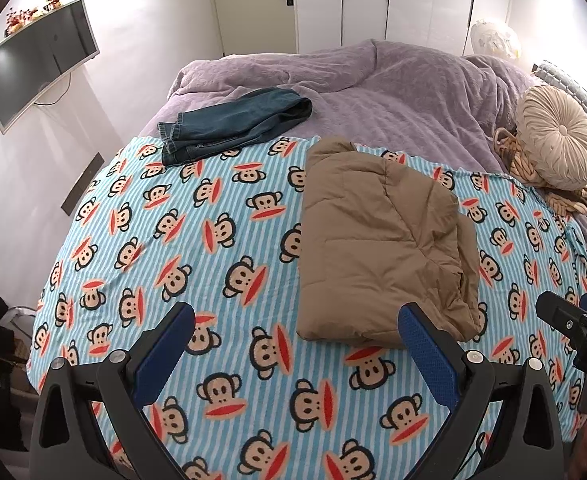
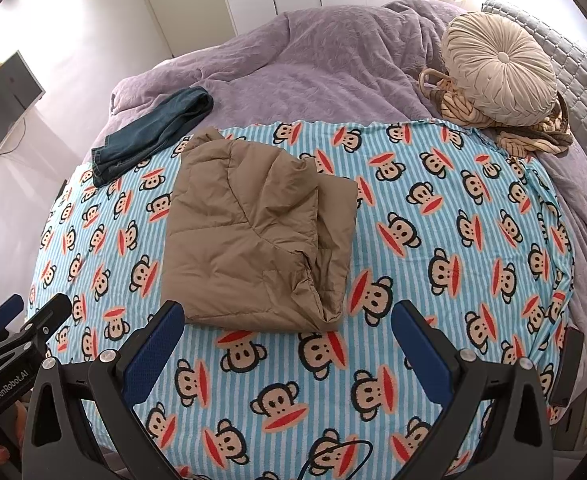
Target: Fold large clothes
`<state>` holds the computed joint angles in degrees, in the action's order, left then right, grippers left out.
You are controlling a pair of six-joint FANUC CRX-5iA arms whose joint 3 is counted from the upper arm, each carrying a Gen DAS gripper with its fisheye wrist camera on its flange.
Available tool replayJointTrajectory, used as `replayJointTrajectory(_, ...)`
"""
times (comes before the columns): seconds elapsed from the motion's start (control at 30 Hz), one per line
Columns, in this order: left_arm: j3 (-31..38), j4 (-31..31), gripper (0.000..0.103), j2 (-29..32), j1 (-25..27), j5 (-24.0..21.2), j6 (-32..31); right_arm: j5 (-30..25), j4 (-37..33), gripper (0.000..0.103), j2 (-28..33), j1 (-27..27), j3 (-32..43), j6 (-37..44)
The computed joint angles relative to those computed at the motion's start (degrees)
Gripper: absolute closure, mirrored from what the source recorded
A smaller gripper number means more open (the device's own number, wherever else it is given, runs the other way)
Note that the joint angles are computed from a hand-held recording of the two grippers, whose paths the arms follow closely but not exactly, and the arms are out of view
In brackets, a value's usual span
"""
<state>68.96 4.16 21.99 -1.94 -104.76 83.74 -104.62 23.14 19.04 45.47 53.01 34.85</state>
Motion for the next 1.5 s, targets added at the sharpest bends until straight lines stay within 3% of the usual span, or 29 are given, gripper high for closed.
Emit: replayJointTrajectory(1.5,-1.0,-0.2,0.001,-0.3,0.0,0.2,-0.2,0.4,-0.6,0.000,-0.1,0.0,-0.4,-0.3)
